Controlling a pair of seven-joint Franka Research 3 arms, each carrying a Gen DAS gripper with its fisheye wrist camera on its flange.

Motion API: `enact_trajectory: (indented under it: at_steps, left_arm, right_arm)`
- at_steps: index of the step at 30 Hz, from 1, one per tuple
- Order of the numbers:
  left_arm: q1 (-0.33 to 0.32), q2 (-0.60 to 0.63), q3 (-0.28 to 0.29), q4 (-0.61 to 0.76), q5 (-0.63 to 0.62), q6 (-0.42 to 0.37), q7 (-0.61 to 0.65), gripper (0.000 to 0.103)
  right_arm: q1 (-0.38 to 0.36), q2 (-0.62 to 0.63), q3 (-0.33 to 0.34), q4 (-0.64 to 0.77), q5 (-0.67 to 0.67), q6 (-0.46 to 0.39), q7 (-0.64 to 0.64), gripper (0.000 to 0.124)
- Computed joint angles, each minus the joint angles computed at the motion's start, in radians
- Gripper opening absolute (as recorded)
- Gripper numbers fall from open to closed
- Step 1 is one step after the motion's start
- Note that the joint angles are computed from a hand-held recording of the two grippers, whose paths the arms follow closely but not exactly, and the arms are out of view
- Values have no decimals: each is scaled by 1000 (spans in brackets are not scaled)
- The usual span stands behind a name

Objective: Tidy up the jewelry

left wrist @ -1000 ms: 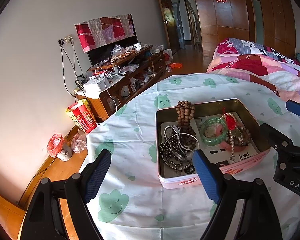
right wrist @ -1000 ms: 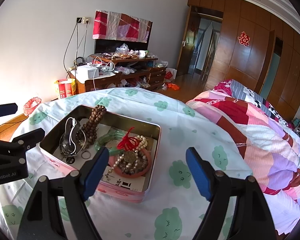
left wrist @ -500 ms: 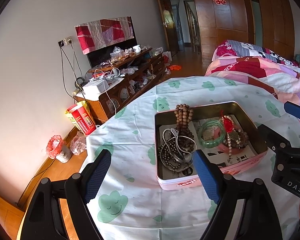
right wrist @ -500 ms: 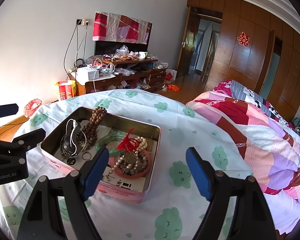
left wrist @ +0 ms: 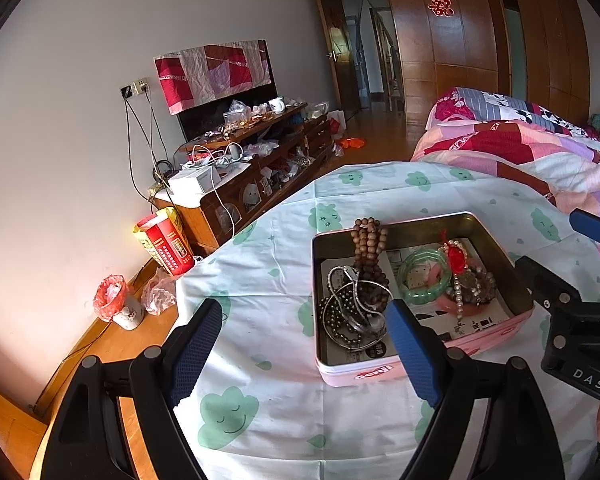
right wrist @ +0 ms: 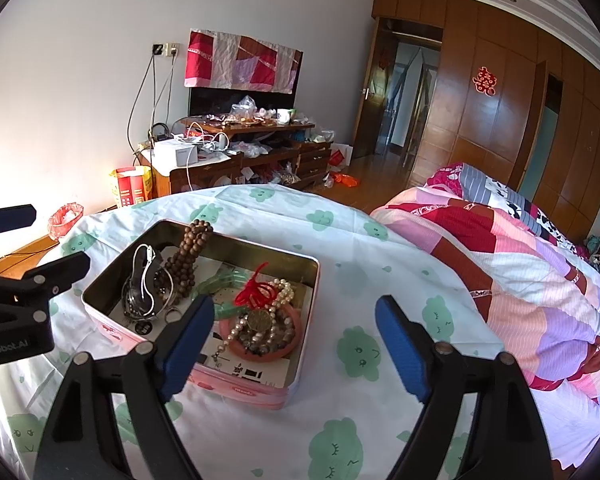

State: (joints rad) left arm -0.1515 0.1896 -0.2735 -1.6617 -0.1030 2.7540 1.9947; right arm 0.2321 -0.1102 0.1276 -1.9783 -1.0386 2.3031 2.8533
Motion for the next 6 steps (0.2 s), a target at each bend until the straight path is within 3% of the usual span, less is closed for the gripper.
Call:
enact_trajectory:
  at_steps: [6]
  left_arm:
    - [8, -4, -6, -10, -20, 23, 20, 84]
  right_arm:
    - [0, 1, -1, 0, 2, 2, 3, 85]
